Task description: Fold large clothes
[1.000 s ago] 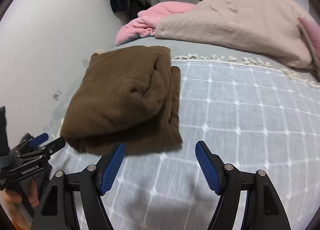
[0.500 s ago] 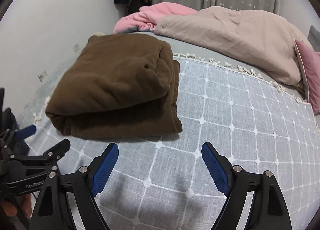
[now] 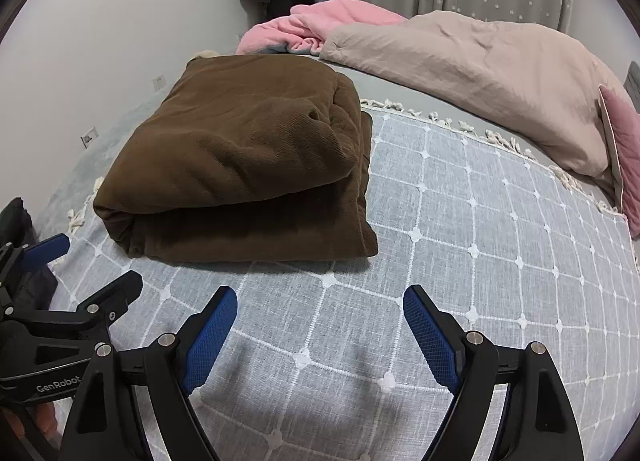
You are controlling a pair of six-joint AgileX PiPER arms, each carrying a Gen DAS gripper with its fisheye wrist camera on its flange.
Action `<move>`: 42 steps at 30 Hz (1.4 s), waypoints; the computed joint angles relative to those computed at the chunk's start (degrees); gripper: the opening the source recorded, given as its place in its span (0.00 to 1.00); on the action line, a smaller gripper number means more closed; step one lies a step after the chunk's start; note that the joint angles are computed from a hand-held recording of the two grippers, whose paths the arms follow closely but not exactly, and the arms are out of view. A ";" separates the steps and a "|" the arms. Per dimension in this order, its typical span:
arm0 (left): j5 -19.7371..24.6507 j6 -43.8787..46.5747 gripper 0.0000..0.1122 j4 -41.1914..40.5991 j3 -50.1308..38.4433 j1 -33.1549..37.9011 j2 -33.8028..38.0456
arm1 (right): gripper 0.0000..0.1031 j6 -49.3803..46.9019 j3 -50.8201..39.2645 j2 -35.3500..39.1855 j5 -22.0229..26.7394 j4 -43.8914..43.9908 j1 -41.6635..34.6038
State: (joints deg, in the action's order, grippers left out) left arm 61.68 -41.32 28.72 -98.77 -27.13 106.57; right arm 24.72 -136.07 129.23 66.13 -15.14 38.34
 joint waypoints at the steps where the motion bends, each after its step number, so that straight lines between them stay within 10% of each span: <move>1: 0.02 0.08 0.91 0.04 -0.06 0.00 0.01 | 0.84 -0.12 -0.07 0.00 0.07 -0.01 0.07; 42: 0.57 -0.61 0.91 1.32 0.39 0.14 -0.96 | 0.84 -0.96 1.04 -0.64 -1.00 0.30 -0.01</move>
State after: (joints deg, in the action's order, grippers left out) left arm 62.25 -41.93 30.03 -98.38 -26.99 105.61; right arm 23.76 -135.02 128.60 65.13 -14.84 38.33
